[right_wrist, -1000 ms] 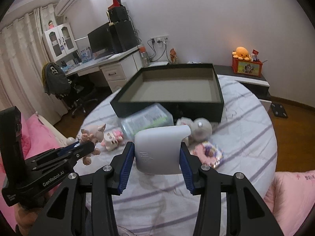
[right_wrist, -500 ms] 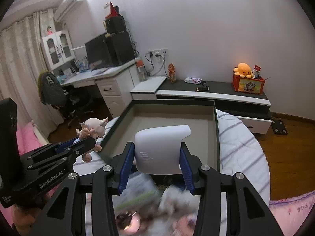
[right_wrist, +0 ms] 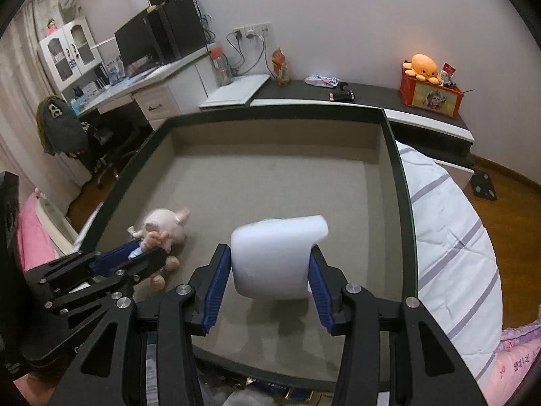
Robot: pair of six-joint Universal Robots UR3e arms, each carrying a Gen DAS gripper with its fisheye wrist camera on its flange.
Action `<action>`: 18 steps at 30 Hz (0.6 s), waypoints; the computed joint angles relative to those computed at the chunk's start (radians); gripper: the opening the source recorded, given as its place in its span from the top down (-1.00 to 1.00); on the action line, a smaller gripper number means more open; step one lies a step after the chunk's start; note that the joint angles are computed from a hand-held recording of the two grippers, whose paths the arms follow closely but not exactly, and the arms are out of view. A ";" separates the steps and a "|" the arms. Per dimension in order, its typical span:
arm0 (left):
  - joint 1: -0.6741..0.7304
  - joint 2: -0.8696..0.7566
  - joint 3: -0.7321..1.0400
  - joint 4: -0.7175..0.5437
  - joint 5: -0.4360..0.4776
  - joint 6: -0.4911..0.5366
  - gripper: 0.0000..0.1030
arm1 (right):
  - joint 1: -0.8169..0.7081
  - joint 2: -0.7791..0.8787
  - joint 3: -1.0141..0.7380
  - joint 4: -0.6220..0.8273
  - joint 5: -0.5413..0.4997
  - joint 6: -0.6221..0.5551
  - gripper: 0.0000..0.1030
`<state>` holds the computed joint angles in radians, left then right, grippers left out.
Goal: Organize rigid objects
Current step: 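Carry the doll and white lamp into the green tray with both tools, then release both objects in the tray and withdraw both tools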
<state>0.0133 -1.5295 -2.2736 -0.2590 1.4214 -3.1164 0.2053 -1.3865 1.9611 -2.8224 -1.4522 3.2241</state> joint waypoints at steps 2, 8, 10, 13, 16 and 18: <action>-0.023 0.016 0.001 0.002 0.060 -0.019 -0.27 | 0.011 0.002 0.000 0.004 -0.017 -0.010 -0.50; -0.061 0.185 -0.078 0.035 0.204 -0.073 -0.87 | -0.014 -0.100 0.096 -0.034 0.005 0.001 -0.74; -0.101 0.287 -0.115 0.029 0.288 -0.086 -0.97 | -0.023 -0.168 0.157 -0.071 0.018 0.015 -0.93; -0.164 0.471 -0.141 -0.055 0.393 -0.110 -1.00 | -0.034 -0.312 0.258 -0.109 0.038 0.040 -1.00; -0.219 0.688 -0.140 -0.231 0.454 -0.162 -1.00 | -0.003 -0.488 0.318 -0.066 -0.008 0.062 -1.00; -0.292 0.801 -0.120 -0.354 0.516 -0.207 -1.00 | 0.026 -0.603 0.343 -0.013 -0.057 0.080 -1.00</action>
